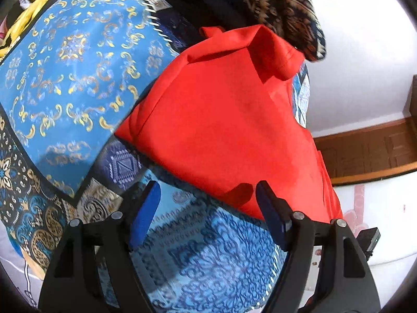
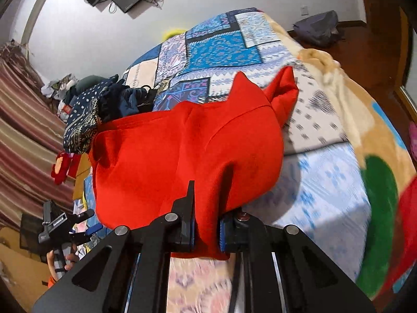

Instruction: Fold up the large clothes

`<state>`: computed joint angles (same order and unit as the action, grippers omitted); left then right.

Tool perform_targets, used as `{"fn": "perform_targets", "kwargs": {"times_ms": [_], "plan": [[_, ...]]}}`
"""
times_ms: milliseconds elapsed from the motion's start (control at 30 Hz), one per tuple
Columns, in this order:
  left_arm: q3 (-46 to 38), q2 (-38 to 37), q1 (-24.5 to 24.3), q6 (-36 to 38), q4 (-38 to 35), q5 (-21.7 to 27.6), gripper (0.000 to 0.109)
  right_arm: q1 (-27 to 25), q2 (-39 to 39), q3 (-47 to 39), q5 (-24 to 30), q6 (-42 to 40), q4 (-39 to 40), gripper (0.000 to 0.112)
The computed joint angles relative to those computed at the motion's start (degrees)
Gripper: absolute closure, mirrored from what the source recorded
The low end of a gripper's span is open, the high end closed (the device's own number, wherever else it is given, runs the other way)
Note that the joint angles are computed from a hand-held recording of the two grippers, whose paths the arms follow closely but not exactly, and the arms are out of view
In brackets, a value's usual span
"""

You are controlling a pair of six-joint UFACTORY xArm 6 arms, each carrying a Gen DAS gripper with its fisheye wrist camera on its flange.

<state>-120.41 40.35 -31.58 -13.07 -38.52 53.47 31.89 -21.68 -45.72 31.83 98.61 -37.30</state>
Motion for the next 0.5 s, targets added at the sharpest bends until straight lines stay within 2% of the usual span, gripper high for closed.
{"fn": "perform_targets", "kwargs": {"times_ms": [100, 200, 267, 433, 500], "plan": [[-0.07, 0.08, -1.21, -0.41, -1.98, 0.38, 0.035, 1.67, -2.45, 1.47, 3.11, 3.6, -1.84, 0.101], [0.45, -0.04, -2.09, 0.19, -4.14, 1.11, 0.035, 2.21, -3.3, 2.02, 5.08, 2.26, 0.27, 0.1], [-0.43, 0.71, -2.76, 0.0, -2.33, 0.93, 0.035, 2.85, -3.63, 1.48, 8.17, 0.99, 1.89, 0.089], [-5.72, 3.94, -4.12, -4.23, 3.13, 1.68, 0.035, 8.0, -2.85, -5.19, 27.33, 1.08, -0.81, 0.08], [-10.32, 6.16, -3.61, -4.98, 6.54, 2.59, 0.035, 8.84, -3.09, -6.54, 31.03, 0.5, -2.09, 0.076]]}}
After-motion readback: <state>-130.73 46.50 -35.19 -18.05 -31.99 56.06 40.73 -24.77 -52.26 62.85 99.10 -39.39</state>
